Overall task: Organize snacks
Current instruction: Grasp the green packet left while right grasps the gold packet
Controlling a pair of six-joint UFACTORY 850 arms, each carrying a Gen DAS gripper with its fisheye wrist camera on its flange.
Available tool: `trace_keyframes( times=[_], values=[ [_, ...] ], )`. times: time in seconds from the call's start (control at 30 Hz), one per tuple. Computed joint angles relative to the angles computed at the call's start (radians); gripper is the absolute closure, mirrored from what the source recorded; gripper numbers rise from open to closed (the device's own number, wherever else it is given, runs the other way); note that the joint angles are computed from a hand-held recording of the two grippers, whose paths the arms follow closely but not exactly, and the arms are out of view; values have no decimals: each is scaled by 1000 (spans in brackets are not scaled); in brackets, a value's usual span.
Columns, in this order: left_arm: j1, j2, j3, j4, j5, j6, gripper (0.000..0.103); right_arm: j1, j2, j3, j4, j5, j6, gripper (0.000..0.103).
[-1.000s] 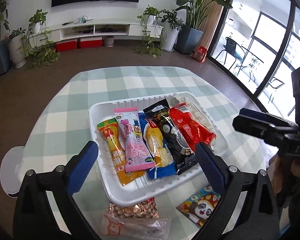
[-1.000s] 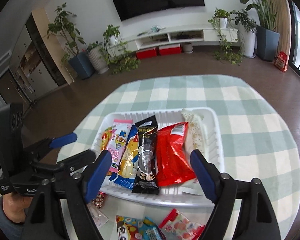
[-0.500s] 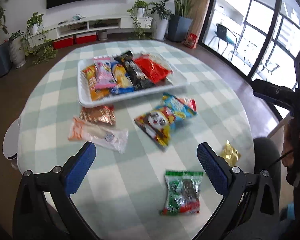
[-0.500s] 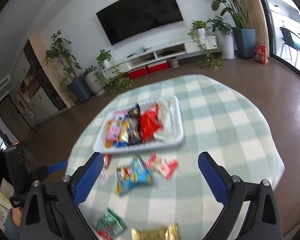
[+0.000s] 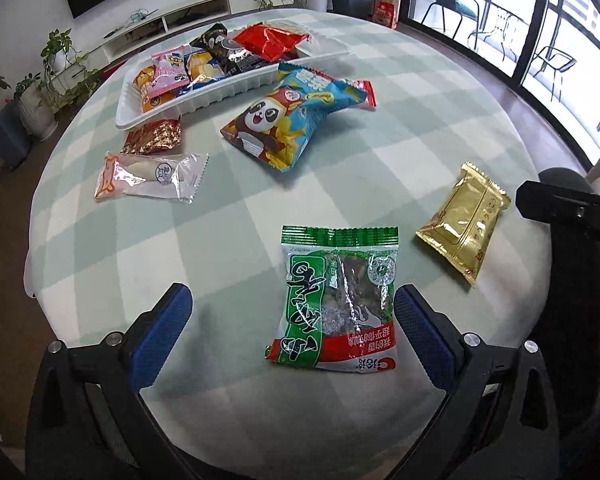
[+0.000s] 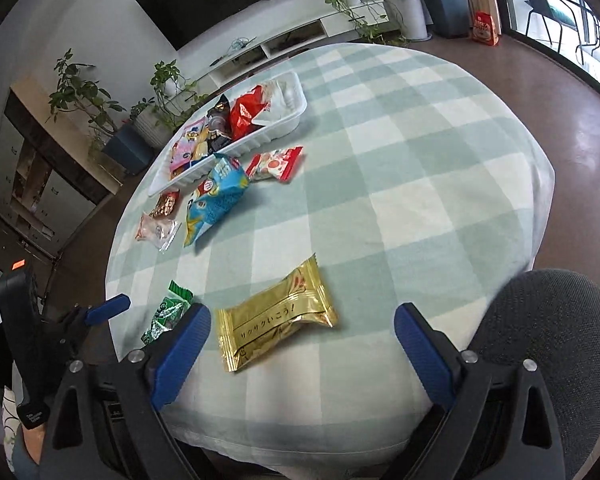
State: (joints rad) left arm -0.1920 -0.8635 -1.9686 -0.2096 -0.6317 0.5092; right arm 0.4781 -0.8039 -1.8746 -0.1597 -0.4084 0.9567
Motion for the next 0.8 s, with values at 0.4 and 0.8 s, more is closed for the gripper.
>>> trace_keyframes(
  times=[0.4, 0.8],
  values=[
    [9, -56, -86, -131, -101, 134, 58, 7, -21, -19, 61, -30, -64, 7],
    [83, -11, -18, -345, -117, 231, 75, 15, -66, -88, 118, -62, -128, 11]
  ],
)
